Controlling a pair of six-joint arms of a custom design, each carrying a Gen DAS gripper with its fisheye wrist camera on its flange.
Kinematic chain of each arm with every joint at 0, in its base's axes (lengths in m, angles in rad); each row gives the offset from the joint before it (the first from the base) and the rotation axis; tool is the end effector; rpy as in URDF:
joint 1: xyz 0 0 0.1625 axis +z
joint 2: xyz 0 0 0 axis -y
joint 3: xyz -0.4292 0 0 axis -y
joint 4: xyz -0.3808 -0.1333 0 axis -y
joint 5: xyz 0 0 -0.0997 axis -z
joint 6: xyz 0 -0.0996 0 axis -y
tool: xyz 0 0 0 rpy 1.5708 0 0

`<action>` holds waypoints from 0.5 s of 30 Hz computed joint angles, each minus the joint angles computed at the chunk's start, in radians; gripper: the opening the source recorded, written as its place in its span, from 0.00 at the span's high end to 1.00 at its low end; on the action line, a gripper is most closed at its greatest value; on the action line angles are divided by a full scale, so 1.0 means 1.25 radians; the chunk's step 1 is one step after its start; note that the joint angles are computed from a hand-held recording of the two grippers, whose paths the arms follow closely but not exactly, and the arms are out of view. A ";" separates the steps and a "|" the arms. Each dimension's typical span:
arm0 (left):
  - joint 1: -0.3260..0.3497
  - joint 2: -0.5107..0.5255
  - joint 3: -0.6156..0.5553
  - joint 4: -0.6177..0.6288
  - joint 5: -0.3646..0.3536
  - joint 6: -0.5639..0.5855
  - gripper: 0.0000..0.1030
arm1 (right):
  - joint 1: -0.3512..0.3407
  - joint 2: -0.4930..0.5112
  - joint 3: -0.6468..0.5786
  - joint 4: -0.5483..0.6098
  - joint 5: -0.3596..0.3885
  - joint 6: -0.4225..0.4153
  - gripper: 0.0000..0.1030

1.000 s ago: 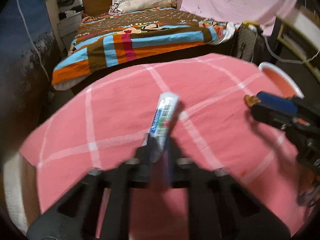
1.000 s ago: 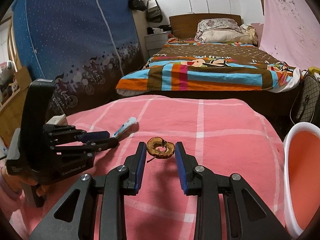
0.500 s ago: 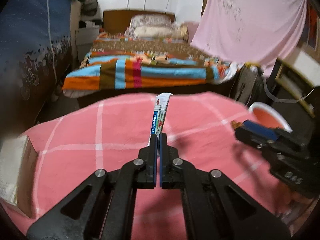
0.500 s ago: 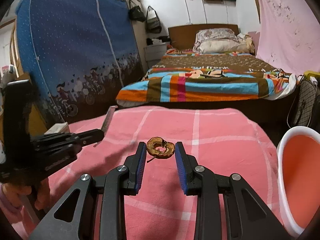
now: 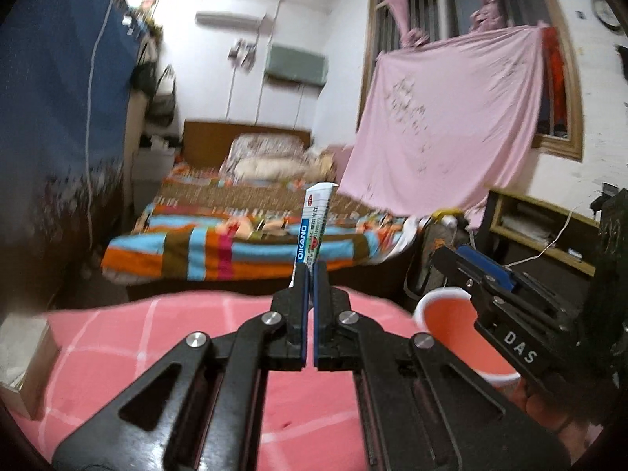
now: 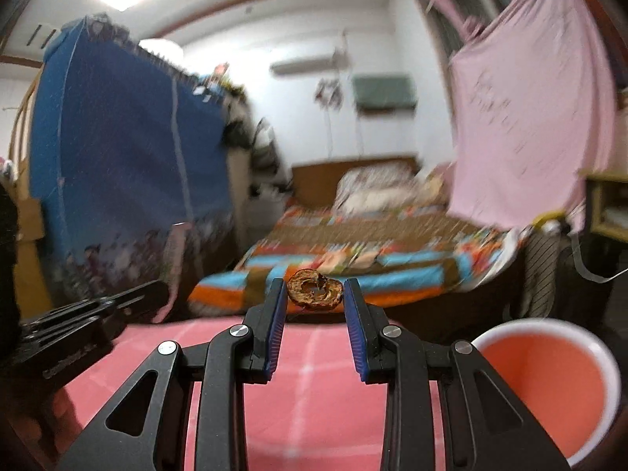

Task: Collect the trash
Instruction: 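Carry tube and scrap over the orange bucket and open both tools to drop them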

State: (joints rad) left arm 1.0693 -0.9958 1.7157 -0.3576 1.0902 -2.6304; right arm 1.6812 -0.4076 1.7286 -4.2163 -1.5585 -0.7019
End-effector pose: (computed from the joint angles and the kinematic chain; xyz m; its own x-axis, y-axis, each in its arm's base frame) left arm -0.1153 -0.5834 0.1471 -0.7760 0.1932 -0.6004 0.6307 0.2480 -0.7354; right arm 0.2008 -0.5905 0.0361 -0.7406 -0.2496 0.6239 -0.6614 0.1063 -0.7425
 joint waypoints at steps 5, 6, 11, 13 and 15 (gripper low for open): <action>-0.029 0.021 -0.001 -0.033 0.043 0.031 1.00 | -0.024 -0.011 0.008 -0.123 0.005 -0.008 0.73; -0.033 0.028 -0.006 -0.033 0.050 0.037 1.00 | -0.026 -0.012 0.007 -0.130 0.000 -0.007 0.73; -0.052 0.074 -0.046 -0.007 0.087 0.054 1.00 | -0.048 -0.029 -0.007 -0.152 -0.028 0.003 0.73; -0.057 0.096 -0.068 0.008 0.099 0.061 1.00 | -0.055 -0.038 -0.004 -0.156 -0.039 0.005 0.73; -0.062 0.114 -0.082 0.024 0.108 0.057 1.00 | -0.063 -0.048 -0.002 -0.155 -0.048 0.006 0.73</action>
